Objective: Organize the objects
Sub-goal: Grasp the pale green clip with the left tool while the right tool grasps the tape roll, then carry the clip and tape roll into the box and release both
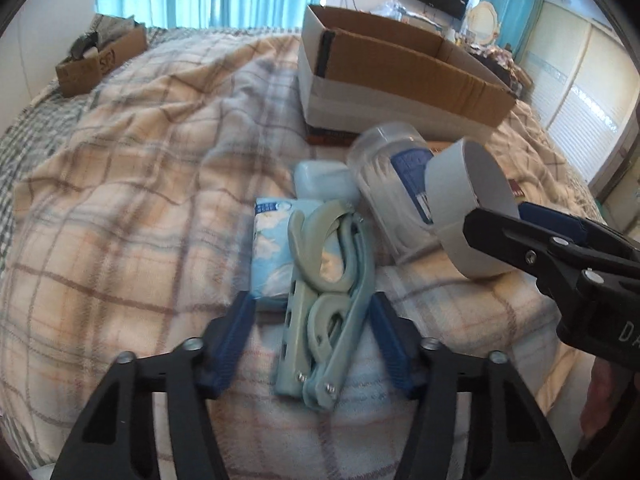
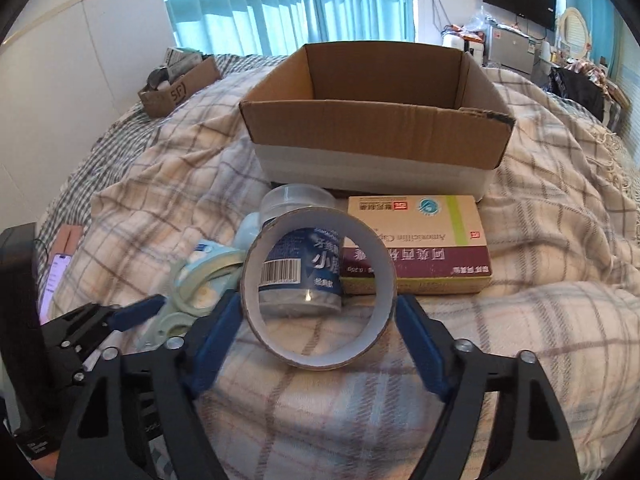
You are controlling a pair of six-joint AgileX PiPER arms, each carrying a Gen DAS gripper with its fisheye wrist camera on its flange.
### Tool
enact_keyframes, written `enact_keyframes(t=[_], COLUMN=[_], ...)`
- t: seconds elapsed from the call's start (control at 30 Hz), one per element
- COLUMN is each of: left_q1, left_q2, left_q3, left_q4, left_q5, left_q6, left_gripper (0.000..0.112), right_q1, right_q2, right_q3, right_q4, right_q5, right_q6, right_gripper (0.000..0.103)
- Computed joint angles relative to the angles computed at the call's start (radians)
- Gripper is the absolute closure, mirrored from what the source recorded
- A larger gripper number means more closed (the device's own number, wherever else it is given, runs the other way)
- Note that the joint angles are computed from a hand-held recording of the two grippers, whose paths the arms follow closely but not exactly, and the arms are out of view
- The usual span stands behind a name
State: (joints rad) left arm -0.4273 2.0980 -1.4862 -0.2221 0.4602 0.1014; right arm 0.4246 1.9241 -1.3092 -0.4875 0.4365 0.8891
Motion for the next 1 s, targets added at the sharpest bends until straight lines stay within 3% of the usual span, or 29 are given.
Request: enact_keyframes(t=[0.2, 0.27, 0.33, 0.47, 1.0], left_q1=[-0.030, -0.033, -0.041, -0.079, -0.098], left_q2=[-0.041, -0.059, -0.084, -0.111, -0.239], left_q3=[0.040, 0.056, 0.083, 0.102, 0.041], left_q4=[0.059, 0.018, -0.009, 0.124, 0.168], left_q5=[-0.011, -0.010, -0.024, -0.043, -0.036], left_q6=[-0.023, 0.017, 0.031, -0.082, -0.181], left_gripper=[0.073, 0.089, 0.095, 0.096, 0.099], right_q1=[0.007, 0.002, -0.001, 0.001, -0.002], right_q2=[-0.050, -0.074, -0.096, -0.135, -0.302], right_q3=[0.053, 0.079, 0.102, 0.143, 0.252], right_q4=[-0.065, -0.072, -0.084, -0.137, -0.288], right_q5=[-0.011, -0.027, -0.038, -0.051, -0.079], right_q6=[0.067, 0.082, 0.098, 0.152, 0.314], right_gripper=[0.026, 0.026, 0.026, 0.026, 0.026])
